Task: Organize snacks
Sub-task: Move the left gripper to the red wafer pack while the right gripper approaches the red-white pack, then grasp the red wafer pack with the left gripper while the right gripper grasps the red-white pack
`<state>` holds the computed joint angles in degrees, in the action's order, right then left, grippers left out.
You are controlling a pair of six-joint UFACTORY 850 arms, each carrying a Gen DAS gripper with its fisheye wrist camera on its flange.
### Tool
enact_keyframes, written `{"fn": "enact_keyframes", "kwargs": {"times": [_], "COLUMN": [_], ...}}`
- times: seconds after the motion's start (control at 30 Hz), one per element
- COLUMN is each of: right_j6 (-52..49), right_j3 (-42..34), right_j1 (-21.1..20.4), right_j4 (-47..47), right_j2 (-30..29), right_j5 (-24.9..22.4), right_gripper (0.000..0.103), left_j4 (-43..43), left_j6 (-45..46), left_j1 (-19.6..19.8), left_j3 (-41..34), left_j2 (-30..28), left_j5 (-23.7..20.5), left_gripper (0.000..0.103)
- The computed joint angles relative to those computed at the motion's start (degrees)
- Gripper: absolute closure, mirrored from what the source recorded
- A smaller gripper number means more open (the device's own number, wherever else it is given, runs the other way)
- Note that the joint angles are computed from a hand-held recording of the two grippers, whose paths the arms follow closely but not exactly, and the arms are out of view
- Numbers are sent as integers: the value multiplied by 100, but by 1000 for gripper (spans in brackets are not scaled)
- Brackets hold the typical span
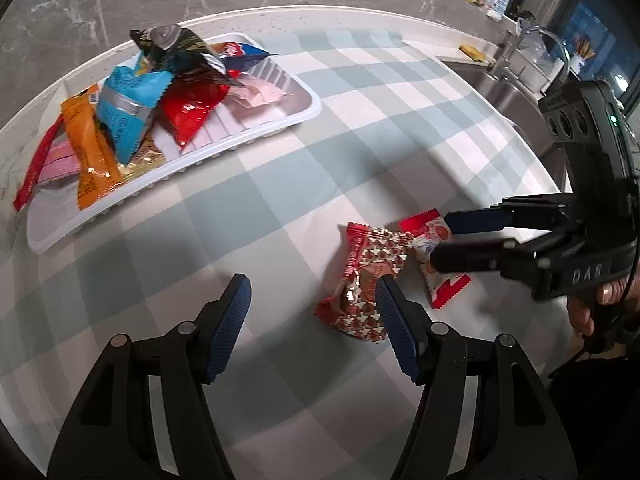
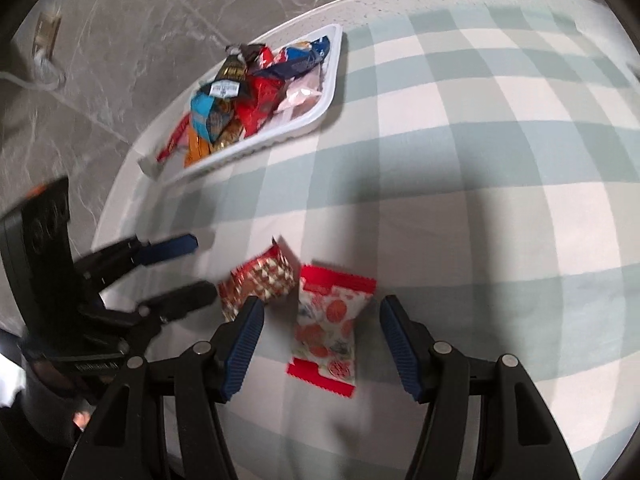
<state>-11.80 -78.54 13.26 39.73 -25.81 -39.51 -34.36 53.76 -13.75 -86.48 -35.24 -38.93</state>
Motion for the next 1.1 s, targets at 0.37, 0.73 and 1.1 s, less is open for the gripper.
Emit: {"fn": "enact_keyframes", "kwargs": {"times": [0.37, 0.73, 1.1], "right_j6": [522, 895, 1047], "right_j3": [-43, -81, -87], "right_j1": [395, 577, 708], "right_j4": [-1691, -2536, -3279], "right_j2": [56, 52, 45], "right_j5": [231, 330, 417], "right_gripper": [39, 44, 66], "left_j4": [242, 670, 1062], "left_j6": [244, 124, 133], "left_j1": [-223, -362, -545], "left_j3": [26, 64, 213], "left_j2": [-46, -67, -52], "left_j5": [64, 383, 683], "left_gripper": [40, 40, 40]}}
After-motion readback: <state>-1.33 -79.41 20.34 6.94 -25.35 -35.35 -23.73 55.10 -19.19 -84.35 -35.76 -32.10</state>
